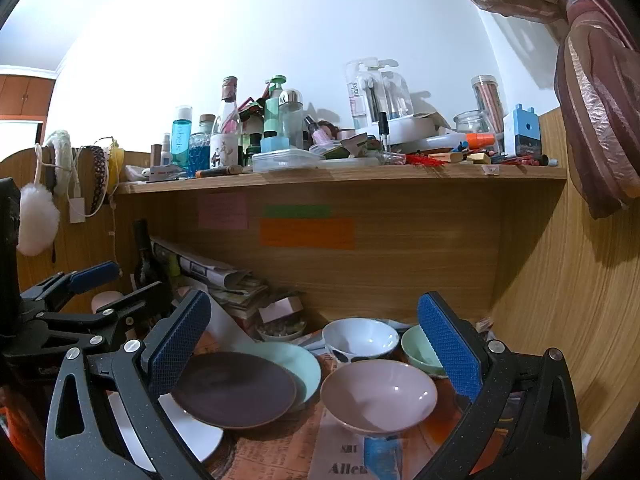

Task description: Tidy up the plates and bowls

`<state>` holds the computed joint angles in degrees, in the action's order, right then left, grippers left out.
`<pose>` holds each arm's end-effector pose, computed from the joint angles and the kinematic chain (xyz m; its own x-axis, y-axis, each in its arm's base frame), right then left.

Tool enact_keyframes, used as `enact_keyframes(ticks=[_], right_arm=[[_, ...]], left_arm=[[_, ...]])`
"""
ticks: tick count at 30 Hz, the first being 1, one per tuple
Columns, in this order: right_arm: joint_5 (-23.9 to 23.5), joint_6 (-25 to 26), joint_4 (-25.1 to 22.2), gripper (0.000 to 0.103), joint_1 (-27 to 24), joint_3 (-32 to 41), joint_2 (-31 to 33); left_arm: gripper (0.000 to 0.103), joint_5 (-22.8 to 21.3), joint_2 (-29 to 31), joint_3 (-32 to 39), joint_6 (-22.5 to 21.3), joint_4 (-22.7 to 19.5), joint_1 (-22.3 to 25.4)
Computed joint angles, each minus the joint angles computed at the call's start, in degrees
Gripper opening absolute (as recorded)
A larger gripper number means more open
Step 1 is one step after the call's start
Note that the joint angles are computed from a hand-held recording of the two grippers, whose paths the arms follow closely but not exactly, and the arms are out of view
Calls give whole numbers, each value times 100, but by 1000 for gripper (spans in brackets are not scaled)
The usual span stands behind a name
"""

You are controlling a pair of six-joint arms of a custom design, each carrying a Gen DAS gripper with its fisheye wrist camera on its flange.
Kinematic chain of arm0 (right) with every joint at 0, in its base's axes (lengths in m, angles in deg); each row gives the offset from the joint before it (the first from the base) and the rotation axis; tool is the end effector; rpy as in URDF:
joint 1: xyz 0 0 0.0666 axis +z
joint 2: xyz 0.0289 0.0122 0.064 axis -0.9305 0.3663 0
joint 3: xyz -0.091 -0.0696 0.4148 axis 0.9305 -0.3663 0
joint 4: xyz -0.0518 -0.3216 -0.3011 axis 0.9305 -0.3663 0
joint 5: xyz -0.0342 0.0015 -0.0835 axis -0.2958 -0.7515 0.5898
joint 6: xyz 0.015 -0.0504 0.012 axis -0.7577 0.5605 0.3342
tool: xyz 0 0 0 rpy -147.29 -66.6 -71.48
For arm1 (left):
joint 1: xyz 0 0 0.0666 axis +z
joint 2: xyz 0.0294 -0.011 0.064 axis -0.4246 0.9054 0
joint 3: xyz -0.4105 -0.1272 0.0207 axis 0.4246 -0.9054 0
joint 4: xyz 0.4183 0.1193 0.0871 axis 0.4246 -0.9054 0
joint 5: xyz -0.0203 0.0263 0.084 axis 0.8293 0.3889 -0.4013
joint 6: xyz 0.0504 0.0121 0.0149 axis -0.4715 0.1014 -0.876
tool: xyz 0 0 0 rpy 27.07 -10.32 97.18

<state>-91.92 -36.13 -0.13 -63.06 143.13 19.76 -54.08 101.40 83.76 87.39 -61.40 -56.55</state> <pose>0.5979 0.0725 0.4484 -0.0323 -0.0341 -0.9989 -0.5281 0.8491 -0.0119 0.5757 -0.3272 0.4739 -0.1713 -0.0458 -0.9841 -0.1155 0.9930 -0.0261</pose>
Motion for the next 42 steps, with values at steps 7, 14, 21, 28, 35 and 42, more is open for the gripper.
enact_keyframes(ticks=[7, 14, 21, 28, 35, 42], right_arm=[[-16, 0, 12, 103, 6, -26, -12], [-36, 0, 102, 103, 13, -68, -25], [-27, -9, 121, 103, 16, -85, -34], [-48, -48, 114, 103, 5, -86, -31], [-38, -52, 115, 103, 9, -88, -33], [-38, -62, 114, 103, 9, -89, -33]], left_arm=[[103, 0, -20, -35, -18, 44, 8], [103, -18, -24, -54, -24, 72, 3], [103, -16, -32, -63, -33, 74, 5], [103, 3, -50, -81, -33, 77, 14], [103, -4, -45, -86, -41, 99, 10], [103, -7, -50, -92, -46, 97, 16]])
